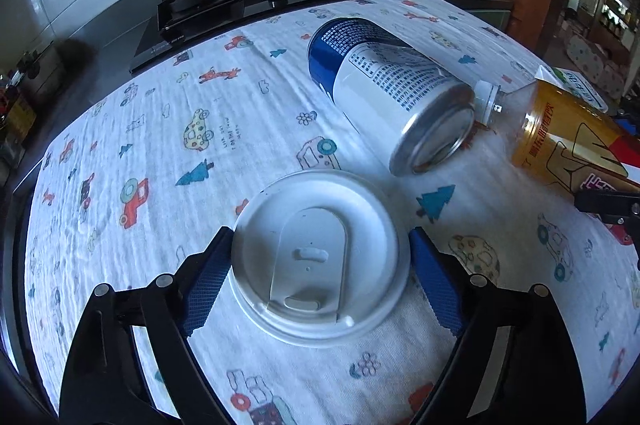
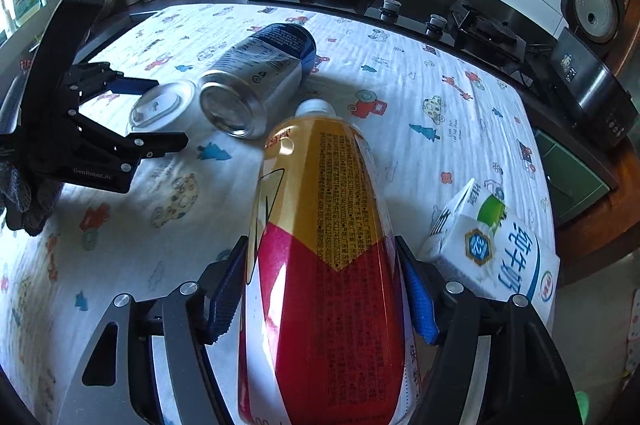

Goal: Collect trash
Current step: 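Grasp the orange-red drink bottle with the right tool while the left grasps the white cup lid, then drop the drink bottle with the right tool while the left drops the white lid into the basket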

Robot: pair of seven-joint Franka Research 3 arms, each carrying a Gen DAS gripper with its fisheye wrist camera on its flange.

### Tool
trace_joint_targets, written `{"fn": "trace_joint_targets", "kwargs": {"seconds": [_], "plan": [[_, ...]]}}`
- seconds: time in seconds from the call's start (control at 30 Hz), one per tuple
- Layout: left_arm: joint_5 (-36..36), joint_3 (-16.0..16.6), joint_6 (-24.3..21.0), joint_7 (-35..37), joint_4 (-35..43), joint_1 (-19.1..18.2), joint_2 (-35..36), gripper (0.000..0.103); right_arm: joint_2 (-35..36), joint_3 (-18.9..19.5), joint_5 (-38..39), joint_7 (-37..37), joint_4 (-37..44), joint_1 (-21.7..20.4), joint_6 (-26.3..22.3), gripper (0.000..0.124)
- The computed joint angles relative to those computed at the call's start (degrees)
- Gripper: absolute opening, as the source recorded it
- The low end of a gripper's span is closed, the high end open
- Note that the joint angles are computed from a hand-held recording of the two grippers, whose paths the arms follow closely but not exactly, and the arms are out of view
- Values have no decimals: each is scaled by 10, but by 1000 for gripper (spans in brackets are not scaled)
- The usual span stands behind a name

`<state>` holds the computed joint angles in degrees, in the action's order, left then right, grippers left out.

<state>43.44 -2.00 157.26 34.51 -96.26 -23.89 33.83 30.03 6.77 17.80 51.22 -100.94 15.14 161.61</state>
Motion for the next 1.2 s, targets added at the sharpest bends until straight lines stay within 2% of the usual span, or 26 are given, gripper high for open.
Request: {"fn": "trace_joint_targets", "kwargs": {"seconds": [0.27,0.47,0.6,0.8,0.97,1.07,1.2], "plan": [[79,13,20,-119,-99,-35,-79,85,-86,56,98,-75,-119,-47,44,67],[146,-10,20,-201,-144,-39,-124,85,-167,96,247,-195,-209,-82,74,67],[180,-32,12,-239,-154,-43,-140,85,-216,95,344,-272,-258,-83,97,67],[194,-62,-7,-238,-119,-58,-130,85,-278,69,486,-404,-319,-66,148,67],[175,-74,-19,-205,-56,-83,-93,85,-312,23,582,-487,-349,-46,165,67],[158,-75,-21,-178,-10,-102,-63,85,-323,-10,660,-562,-357,-34,183,67],[113,-76,-24,-124,72,-129,-8,85,-333,-53,669,-563,-372,-37,180,67]]}}
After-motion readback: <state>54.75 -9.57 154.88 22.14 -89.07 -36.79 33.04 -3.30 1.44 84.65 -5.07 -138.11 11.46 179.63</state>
